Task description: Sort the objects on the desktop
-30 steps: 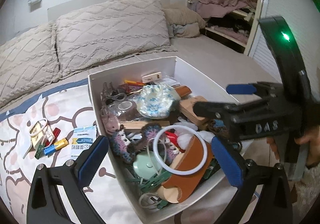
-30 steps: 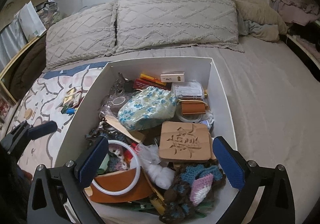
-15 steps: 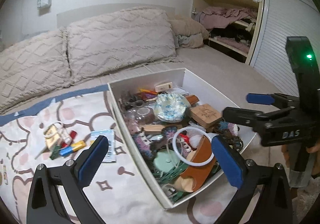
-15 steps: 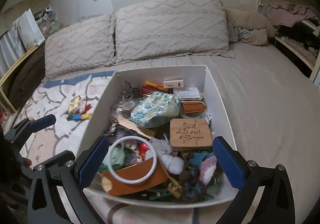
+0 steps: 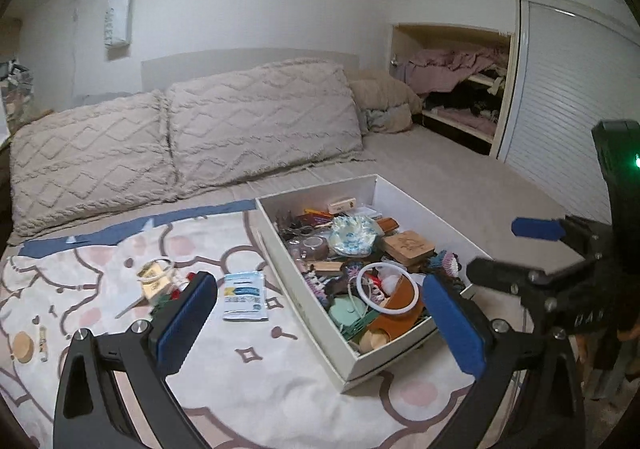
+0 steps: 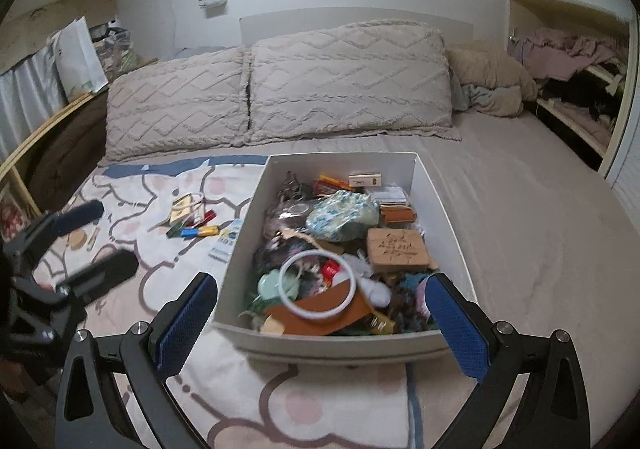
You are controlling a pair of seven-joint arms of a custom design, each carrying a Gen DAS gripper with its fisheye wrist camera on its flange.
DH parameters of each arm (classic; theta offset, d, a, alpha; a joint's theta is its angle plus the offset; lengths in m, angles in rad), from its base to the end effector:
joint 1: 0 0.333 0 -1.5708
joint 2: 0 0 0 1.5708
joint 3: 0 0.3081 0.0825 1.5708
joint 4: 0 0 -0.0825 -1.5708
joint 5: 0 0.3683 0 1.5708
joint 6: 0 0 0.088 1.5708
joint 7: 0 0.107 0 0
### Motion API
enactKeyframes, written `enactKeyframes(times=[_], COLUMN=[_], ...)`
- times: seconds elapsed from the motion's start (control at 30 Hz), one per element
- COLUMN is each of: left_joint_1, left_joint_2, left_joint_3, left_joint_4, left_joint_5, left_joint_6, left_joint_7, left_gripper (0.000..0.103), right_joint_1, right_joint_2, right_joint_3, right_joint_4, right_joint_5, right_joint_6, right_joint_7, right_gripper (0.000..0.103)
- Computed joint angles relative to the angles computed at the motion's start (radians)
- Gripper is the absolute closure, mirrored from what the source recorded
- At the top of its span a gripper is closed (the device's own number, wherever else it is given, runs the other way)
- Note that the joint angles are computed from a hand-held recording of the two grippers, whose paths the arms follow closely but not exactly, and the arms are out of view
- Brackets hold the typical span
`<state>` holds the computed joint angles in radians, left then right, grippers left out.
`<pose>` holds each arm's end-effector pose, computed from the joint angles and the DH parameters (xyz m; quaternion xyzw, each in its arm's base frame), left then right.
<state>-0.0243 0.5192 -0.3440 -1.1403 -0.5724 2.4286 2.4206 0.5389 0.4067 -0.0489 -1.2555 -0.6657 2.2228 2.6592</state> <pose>0.7055 -0.1909 0.6091 -0.3220 0.8128 -0.4622 0.1482 0.6266 0.3210 0.5954 -0.5315 0.7426 -0.3117 0.2623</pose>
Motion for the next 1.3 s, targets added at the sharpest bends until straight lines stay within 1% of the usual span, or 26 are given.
enactKeyframes(times=[0.07,0.17,0.3,0.47,0.73,0.87,1.07,1.3], left_joint_1=[0.029,0.06,0.079,0.104,0.108,0.109,0.111,0.106], left_joint_2=[-0.042,-0.101,-0.165,-0.238,-0.308,-0.335,-0.381,-0.434], left_joint_3=[-0.012,-0.015,0.005,0.04,0.107,0.13,0.161,0.201], left_joint_4=[-0.056,-0.133,-0.211,-0.297,-0.38,-0.417,-0.48,-0.553], left_joint_5=[-0.037,-0.098,-0.163,-0.256,-0.335,-0.37,-0.407,-0.434], left_joint_6=[0.015,0.036,0.054,0.025,-0.016,-0.025,-0.051,-0.077], left_joint_7=[0.039,0.098,0.155,0.222,0.271,0.299,0.333,0.369], left_gripper=[0.0,0.0,0.0,0.0,0.0,0.0,0.0,0.0], right_joint_1=[0.019,0.049,0.086,0.119,0.181,0.206,0.251,0.285], right_joint_2=[-0.003,-0.004,-0.001,-0.001,0.011,0.012,0.024,0.014], right_joint_3=[0.0,0.004,0.006,0.016,0.021,0.024,0.031,0.042], right_joint_4=[-0.001,0.004,0.017,0.021,0.041,0.047,0.071,0.048], right_joint_5=[-0.02,-0.048,-0.087,-0.118,-0.184,-0.211,-0.244,-0.275], right_joint_6=[-0.011,-0.029,-0.069,-0.094,-0.161,-0.194,-0.271,-0.319], right_joint_7=[0.016,0.052,0.107,0.15,0.227,0.252,0.256,0.301], right_gripper=[0.0,0.0,0.0,0.0,0.0,0.0,0.0,0.0])
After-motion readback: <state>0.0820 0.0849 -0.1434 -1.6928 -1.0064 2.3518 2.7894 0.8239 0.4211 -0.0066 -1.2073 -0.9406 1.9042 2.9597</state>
